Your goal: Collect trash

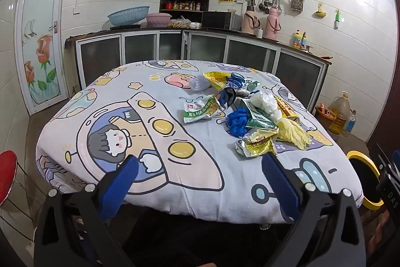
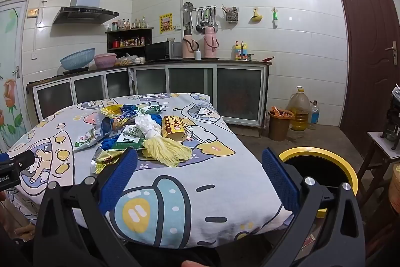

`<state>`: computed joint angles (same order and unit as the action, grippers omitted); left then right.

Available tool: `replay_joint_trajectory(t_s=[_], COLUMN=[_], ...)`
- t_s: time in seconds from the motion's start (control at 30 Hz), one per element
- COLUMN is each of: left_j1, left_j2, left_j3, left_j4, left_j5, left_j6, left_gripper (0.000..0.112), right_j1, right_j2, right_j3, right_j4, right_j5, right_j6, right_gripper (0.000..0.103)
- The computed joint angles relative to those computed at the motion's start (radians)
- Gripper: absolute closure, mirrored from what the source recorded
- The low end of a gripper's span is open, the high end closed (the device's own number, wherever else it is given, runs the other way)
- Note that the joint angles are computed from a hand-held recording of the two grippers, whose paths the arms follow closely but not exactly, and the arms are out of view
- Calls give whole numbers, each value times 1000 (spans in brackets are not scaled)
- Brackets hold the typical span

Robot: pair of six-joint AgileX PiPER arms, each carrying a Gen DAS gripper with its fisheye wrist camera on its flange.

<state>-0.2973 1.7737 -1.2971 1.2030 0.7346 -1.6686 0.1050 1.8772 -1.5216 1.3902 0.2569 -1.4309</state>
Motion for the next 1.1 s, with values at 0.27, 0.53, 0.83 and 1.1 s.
replay_joint_trajectory(t_s=[0.27, 0.53, 0.83, 1.1], left_j1=[0, 1, 1, -6], left_j2=[0, 0, 0, 1], left_j3=[-1, -1, -1, -9], left_j4=[-1, -3, -4, -13], left_j5=[1, -1, 0, 6], left_j6=[0, 3, 4, 14], left_gripper=[17, 17, 17, 17], right_j1=[2, 0, -3, 0], right_j2=[0, -1, 5, 6], right_j3=[0, 1, -11, -8], right_j4=[4, 7, -26, -5], right_j5=[-3, 0, 5, 3], right_j6=[-6, -7, 26, 5], right_gripper=[8, 8, 8, 8])
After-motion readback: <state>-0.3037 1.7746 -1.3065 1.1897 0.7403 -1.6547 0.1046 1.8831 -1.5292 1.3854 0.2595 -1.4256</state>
